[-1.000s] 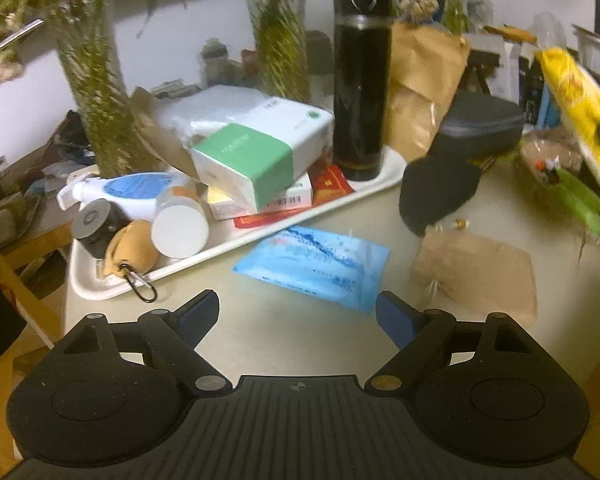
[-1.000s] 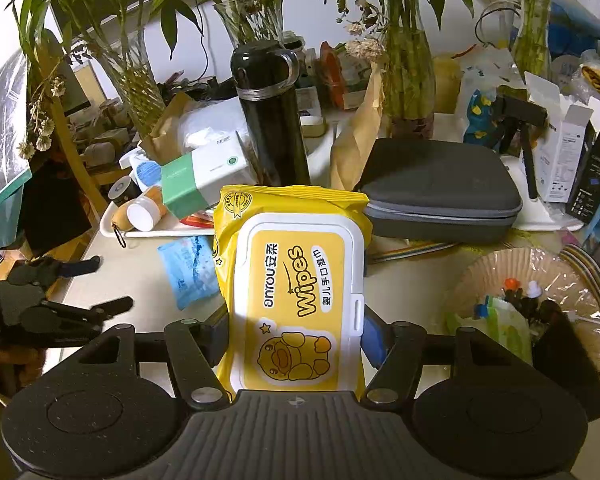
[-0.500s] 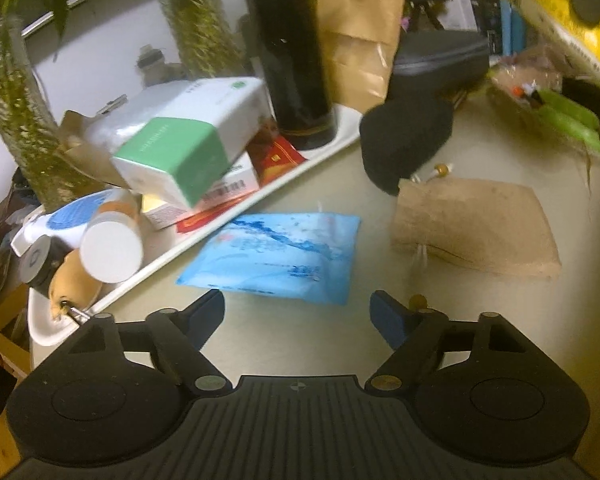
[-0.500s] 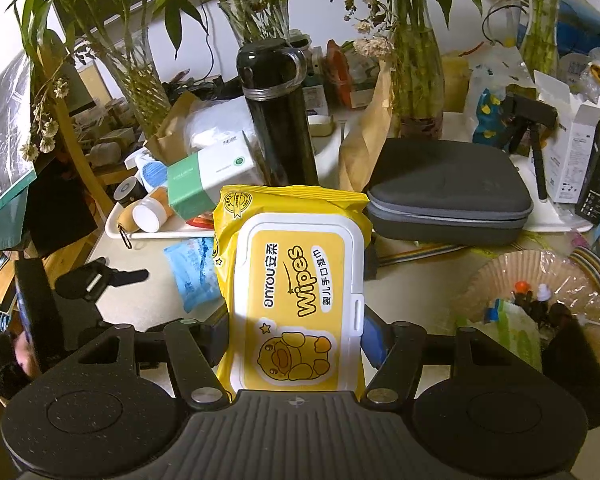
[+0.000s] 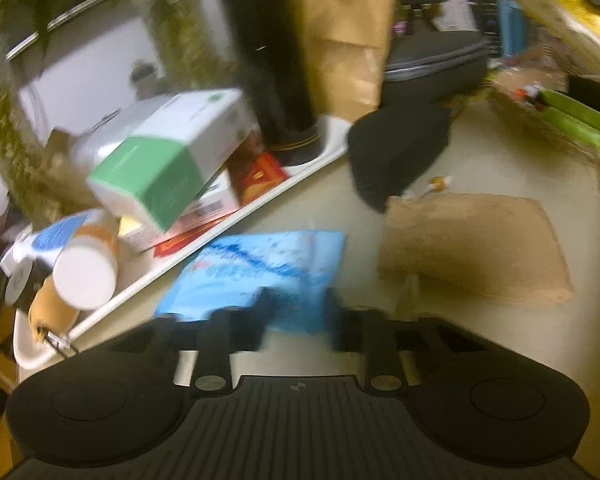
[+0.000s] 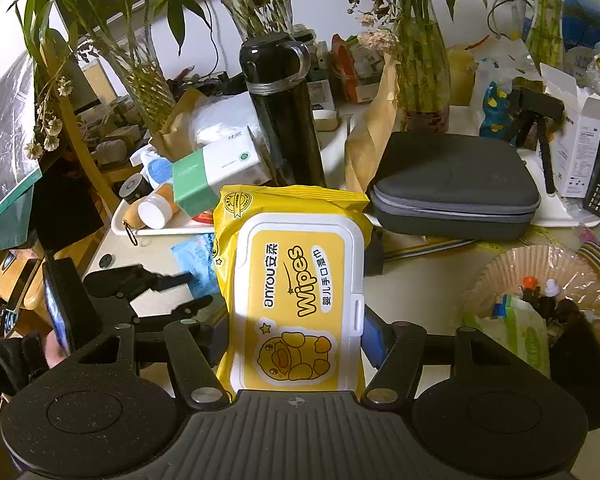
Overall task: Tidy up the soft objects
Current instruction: 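Close the left tool on the blue wet-wipe packet while the right tool holds the wipes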
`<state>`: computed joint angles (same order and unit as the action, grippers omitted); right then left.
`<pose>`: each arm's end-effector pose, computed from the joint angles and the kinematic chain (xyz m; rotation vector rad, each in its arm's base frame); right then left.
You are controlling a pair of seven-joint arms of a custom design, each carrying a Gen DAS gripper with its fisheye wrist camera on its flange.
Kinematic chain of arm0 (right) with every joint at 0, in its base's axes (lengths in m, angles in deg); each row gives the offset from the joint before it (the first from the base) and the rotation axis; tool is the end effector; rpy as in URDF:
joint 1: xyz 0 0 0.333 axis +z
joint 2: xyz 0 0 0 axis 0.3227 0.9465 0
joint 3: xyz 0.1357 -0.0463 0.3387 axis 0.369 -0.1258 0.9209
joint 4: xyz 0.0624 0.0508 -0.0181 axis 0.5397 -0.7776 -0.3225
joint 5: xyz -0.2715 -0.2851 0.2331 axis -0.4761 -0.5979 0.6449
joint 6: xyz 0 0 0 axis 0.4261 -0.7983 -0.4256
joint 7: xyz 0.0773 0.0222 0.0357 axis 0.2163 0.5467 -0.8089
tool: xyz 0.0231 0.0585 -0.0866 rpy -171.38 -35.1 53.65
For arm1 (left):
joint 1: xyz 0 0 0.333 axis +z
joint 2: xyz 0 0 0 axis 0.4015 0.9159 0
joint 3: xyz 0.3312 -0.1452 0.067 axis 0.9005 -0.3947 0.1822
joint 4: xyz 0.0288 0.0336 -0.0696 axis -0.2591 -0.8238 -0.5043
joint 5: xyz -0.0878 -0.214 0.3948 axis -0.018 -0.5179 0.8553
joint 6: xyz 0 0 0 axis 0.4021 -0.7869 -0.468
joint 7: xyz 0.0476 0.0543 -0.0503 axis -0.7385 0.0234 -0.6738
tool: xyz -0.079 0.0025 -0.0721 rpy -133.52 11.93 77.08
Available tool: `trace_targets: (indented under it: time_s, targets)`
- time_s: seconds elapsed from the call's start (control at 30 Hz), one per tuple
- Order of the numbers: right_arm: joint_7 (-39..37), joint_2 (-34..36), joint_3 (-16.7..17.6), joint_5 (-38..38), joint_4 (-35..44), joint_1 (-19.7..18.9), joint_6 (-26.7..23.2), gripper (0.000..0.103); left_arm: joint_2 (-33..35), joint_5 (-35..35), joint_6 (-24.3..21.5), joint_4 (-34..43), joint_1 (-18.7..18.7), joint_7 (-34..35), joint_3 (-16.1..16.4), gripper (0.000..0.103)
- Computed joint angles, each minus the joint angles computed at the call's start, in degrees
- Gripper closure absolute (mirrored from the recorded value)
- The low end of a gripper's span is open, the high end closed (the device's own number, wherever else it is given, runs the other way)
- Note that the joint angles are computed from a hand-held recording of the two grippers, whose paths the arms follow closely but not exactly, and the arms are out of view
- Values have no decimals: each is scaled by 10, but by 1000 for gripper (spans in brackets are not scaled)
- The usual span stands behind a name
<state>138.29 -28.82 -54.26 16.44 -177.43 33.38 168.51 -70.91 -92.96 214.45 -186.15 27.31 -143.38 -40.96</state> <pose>0.6058 0.1723 0.5952 -1.7035 1.7967 -0.3326 0.6755 -0.0354 0.4420 -0.8150 2.3683 -0.8169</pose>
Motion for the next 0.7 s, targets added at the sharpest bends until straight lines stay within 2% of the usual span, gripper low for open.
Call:
trace_targets:
  time_s: [0.07,0.13,0.33,0.5,0.6,0.7]
  targets:
    - [0,0,0,0,0,0,0,36,-2,19,3,-1,-3,-18,3,95]
    - [3,-1,0,-3,0,-1,-1,36,-2,38,-21,5,0,-39,9,101]
    - [0,-4,0,-1,-4,1,-1,36,-19,47,-83,1,18,-23,22,102]
    - [-5,-6,-2,9,-4,3,-2,36,-52,38,-84,-33,25,69,36,102]
    - [-29,-7,-5,38,-4,7,-2,36,-68,63,-130,-39,31,79,54,101]
    - [-39,-6,-5,50,-3,9,-3,36,-76,101,-177,-37,38,55,69,101]
